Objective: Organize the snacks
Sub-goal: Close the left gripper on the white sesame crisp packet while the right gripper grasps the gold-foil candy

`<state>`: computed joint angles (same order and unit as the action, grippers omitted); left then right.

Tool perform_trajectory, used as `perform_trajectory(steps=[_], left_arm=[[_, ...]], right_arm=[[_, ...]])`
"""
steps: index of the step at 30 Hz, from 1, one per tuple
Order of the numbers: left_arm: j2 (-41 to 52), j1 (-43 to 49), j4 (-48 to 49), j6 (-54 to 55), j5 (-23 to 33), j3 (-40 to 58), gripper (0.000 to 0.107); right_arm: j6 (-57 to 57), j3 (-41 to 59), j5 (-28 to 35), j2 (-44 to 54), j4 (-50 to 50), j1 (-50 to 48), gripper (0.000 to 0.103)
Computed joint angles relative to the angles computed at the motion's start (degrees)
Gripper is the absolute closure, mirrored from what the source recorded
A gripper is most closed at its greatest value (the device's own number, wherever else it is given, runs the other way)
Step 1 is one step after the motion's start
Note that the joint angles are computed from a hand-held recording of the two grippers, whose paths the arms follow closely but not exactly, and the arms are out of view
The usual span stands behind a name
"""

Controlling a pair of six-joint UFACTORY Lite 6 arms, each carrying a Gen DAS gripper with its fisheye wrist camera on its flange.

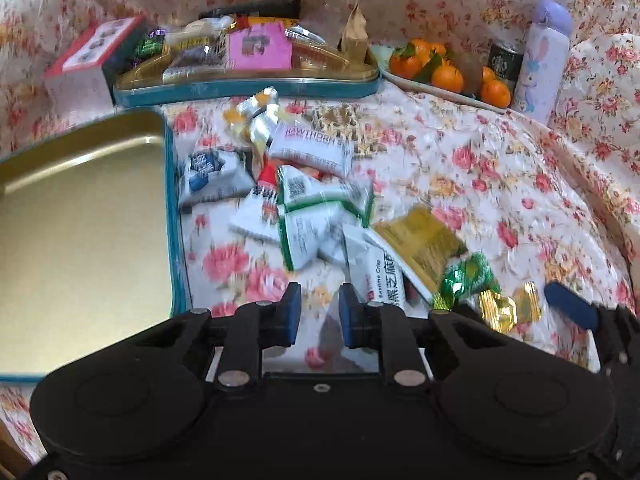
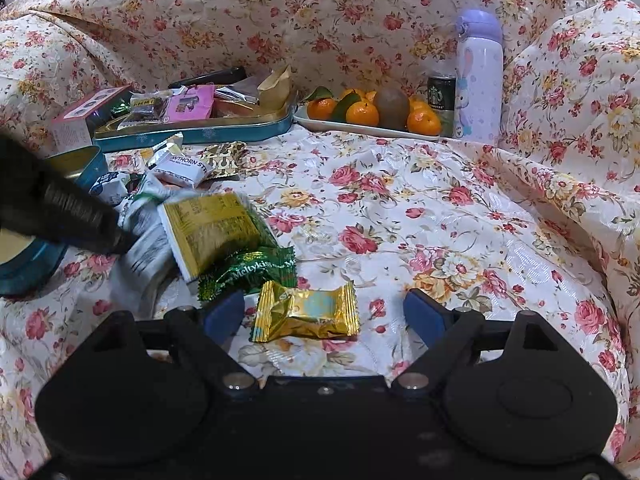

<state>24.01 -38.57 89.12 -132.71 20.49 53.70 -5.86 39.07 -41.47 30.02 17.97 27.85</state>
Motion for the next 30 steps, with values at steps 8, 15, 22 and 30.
perform_trajectory(steps=[8,15,22,30], left_arm=[[-4.62,0.80,0.67,-0.08,-0.98,-3.09,0.080],[-11.42,0.20,8.51,-7.36,-4.58,-6.47,0.077],[-4.33,-3.36,1.73,3.02,-3.79,-0.55,0.071],[-2.39,-2.76,-7.63,13.42,-2.50,2.11,0.069]], right_arm=[[-0.36,0.51,0.97,-0.09,-0.14,-0.28,0.011],[0.40,0.21,-0.70,0.55,-0.63,-0.27,0.009],[0.80,-0.06,-1.82,0.90,-0.87,-0.26,0.008],[-0.15,-0.36,-0.31,-0.46,-0.27,-0.18,0.017]])
